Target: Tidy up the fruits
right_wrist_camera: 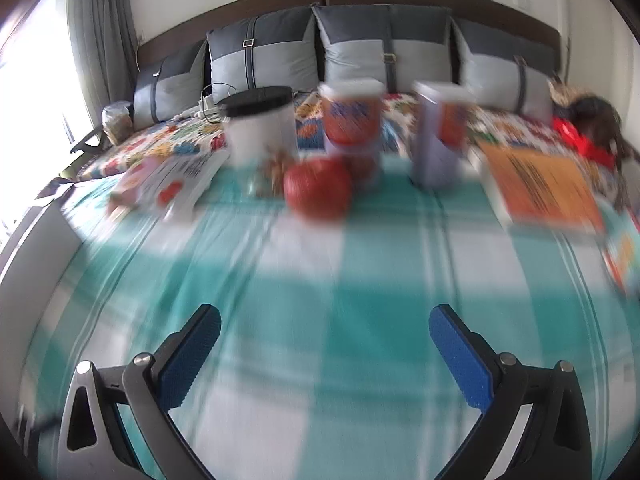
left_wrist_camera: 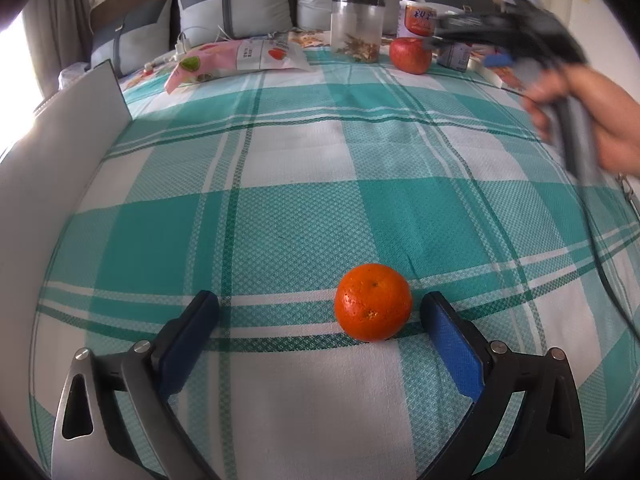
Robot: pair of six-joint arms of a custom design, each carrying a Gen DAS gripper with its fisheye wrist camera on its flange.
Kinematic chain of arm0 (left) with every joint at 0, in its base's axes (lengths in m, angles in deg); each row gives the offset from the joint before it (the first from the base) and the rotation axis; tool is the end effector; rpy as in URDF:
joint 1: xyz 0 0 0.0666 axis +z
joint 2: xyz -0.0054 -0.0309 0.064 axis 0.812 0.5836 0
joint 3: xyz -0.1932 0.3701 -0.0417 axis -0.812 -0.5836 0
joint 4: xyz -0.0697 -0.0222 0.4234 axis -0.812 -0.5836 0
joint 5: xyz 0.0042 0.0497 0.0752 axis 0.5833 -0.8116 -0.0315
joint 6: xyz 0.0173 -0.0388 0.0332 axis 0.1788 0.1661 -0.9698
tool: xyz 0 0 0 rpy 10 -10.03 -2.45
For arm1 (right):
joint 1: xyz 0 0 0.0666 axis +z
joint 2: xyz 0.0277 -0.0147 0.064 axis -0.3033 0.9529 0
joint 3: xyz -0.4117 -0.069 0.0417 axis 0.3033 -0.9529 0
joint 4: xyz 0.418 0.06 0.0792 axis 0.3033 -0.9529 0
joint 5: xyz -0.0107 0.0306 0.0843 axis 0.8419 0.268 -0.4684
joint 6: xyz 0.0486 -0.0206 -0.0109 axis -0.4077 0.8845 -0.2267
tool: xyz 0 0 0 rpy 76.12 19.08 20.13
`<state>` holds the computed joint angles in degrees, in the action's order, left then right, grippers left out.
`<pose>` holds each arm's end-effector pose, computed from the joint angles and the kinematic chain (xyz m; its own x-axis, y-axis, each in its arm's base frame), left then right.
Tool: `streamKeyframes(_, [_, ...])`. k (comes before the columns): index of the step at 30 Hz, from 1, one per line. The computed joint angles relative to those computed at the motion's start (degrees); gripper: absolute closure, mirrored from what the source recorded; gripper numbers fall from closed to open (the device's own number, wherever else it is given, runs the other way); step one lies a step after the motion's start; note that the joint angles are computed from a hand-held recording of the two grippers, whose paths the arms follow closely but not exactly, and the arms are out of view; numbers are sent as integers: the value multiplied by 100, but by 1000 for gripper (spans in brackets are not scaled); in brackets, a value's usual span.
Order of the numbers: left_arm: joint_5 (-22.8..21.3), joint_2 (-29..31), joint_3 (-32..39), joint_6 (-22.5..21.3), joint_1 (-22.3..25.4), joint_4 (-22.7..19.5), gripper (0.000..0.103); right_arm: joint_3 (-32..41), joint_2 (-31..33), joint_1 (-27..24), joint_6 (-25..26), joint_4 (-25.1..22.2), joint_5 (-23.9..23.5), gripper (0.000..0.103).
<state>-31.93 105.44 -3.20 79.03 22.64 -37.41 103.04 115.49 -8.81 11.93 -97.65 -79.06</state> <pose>0.4799 -0.2835 0.3348 -0.8056 0.0052 -0.5924 0.0065 1.0000 0.0000 0.7253 0.1148 0.3916 -0.7241 -0.1619 -0.6704 -0.2343 0.9720 0.0183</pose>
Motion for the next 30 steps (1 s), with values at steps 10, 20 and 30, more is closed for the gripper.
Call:
streamKeyframes(10, [-4,7,3,-6,0,4,1,3563,2288,244,-238,-1834,802,38])
streamKeyframes(20, [-8,12,4,-6,-3,7,1,416,396,-26,-536,-387,-289,40])
streamKeyframes(30, [-11,14,4,-5,-5,9,1,-3221,-2486,-236,-327,-101,-1167,40])
